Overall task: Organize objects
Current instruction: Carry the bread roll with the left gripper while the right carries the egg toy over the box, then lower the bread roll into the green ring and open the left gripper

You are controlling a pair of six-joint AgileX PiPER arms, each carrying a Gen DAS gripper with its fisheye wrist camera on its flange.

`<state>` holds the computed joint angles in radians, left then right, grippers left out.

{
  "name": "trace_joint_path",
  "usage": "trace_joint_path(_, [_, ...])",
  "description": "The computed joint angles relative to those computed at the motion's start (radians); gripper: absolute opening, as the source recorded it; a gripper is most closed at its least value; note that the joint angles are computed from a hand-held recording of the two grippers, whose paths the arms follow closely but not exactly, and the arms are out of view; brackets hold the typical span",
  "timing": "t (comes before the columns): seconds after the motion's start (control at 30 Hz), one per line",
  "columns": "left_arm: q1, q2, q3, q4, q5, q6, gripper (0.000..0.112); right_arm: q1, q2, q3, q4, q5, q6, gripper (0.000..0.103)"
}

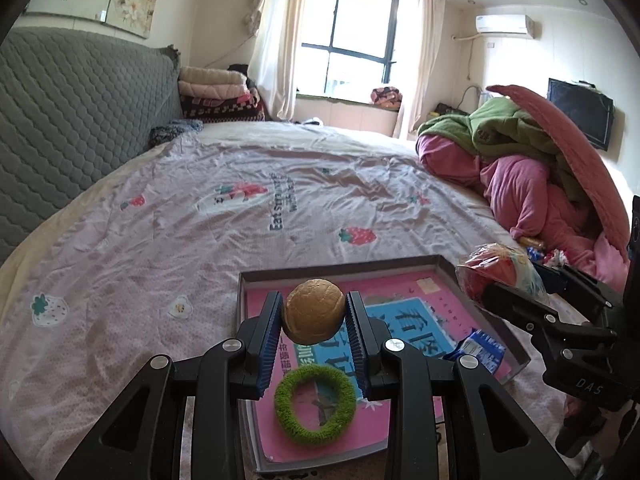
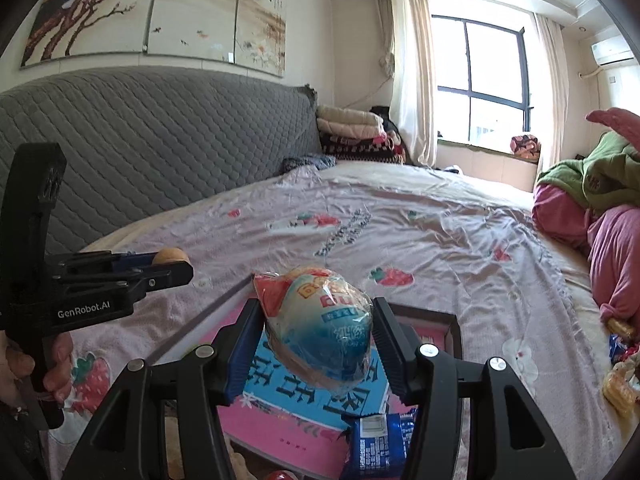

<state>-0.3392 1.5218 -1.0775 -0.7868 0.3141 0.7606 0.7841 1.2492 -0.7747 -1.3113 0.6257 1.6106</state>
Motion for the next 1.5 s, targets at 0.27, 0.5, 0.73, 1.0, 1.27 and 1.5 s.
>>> trace_joint_path(0.27, [-0.015,0.069,-0.006,0.068,-0.003,-0.048,0.032,-0.058,0.06,0.003,0.073,-0.056,-0.043,0.055])
trace_joint_path(0.5, [-0.011,0.121,-0.025,0.066,0.048,-0.052,0.033,-0.059,0.089,0.01,0.1,-0.085,-0.07,0.055])
trace_joint_path(0.73, [-0.018,0.163,-0.05,0.135,0.08,-0.118,0.032,-0.076,0.131,0.005,0.17,-0.117,-0.124,0.055])
trace_joint_path(1.0, [-0.024,0.204,-0.068,0.186,0.109,-0.162,0.032,-0.096,0.183,-0.013,0.286,-0.141,-0.237,0.055])
trace_joint_path(1.27, [-0.029,0.227,-0.074,0.219,0.13,-0.192,0.032,-0.116,0.202,-0.03,0.431,-0.134,-0.374,0.055])
trace_joint_path(1.5, [-0.032,0.229,-0.074,0.223,0.134,-0.201,0.033,-0.123,0.201,-0.033,0.48,-0.128,-0.434,0.055])
